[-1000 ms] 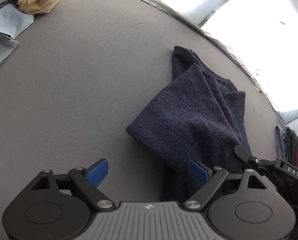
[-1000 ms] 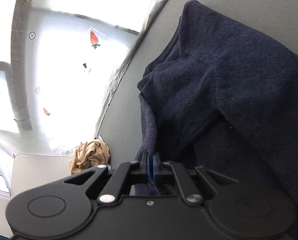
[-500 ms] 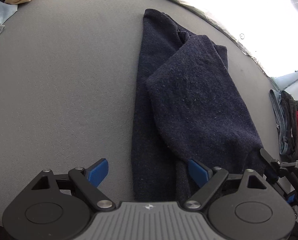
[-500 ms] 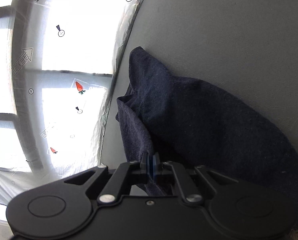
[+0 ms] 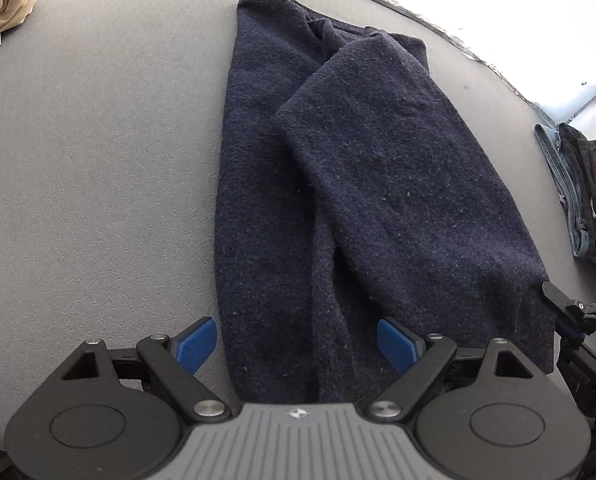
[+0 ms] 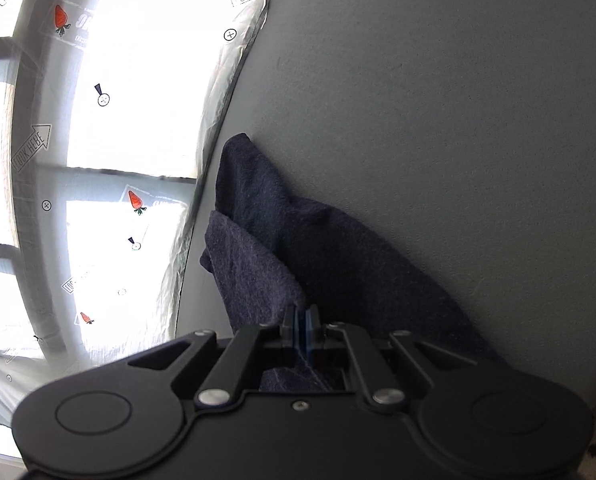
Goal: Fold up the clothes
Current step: 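Grasp the folded sweater's end with the left gripper while the right gripper grasps beside it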
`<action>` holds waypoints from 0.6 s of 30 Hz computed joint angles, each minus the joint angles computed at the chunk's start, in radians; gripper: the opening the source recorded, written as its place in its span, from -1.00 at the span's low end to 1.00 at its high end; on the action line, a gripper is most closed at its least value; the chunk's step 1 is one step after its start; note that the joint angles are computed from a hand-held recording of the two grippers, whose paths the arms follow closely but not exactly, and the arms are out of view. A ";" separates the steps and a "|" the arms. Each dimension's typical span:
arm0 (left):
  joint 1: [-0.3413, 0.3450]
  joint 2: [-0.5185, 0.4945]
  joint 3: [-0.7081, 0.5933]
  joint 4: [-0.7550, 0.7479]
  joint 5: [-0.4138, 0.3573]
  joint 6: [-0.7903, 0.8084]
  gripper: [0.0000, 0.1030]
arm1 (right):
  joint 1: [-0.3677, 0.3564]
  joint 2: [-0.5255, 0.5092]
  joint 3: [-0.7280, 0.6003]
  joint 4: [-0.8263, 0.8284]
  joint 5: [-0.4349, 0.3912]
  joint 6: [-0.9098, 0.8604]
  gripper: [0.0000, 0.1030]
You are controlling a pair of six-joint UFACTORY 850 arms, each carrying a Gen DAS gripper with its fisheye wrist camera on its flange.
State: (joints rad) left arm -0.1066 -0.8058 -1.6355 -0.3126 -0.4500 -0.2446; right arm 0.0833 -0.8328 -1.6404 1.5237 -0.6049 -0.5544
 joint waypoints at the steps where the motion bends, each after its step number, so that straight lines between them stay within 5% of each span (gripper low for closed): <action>1: -0.001 -0.006 -0.005 0.010 -0.008 -0.009 0.70 | 0.001 -0.004 -0.007 -0.052 0.013 0.032 -0.93; 6: -0.004 -0.037 -0.028 0.038 -0.053 -0.048 0.70 | 0.000 -0.016 -0.019 -0.162 -0.002 0.100 -0.70; 8: -0.002 -0.038 -0.022 0.026 -0.048 -0.047 0.70 | 0.002 -0.019 -0.029 -0.202 -0.008 0.114 -0.16; 9: -0.001 -0.038 -0.019 0.022 -0.044 -0.045 0.70 | 0.003 -0.023 -0.033 -0.216 -0.012 0.113 -0.14; 13: 0.002 -0.048 -0.029 0.029 -0.049 -0.051 0.70 | 0.006 -0.033 -0.046 -0.260 -0.042 0.096 -0.19; 15: 0.001 -0.054 -0.037 0.040 -0.054 -0.057 0.71 | 0.006 -0.037 -0.052 -0.273 -0.063 0.078 -0.37; 17: 0.001 -0.060 -0.045 0.047 -0.060 -0.062 0.71 | 0.006 -0.032 -0.046 -0.269 -0.072 0.053 -0.89; 18: 0.002 -0.063 -0.050 0.050 -0.062 -0.064 0.71 | 0.003 -0.026 -0.036 -0.240 -0.078 0.026 -0.89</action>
State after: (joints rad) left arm -0.1050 -0.8692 -1.6852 -0.2622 -0.5118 -0.3082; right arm 0.0864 -0.8587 -1.6761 1.2840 -0.6833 -0.5288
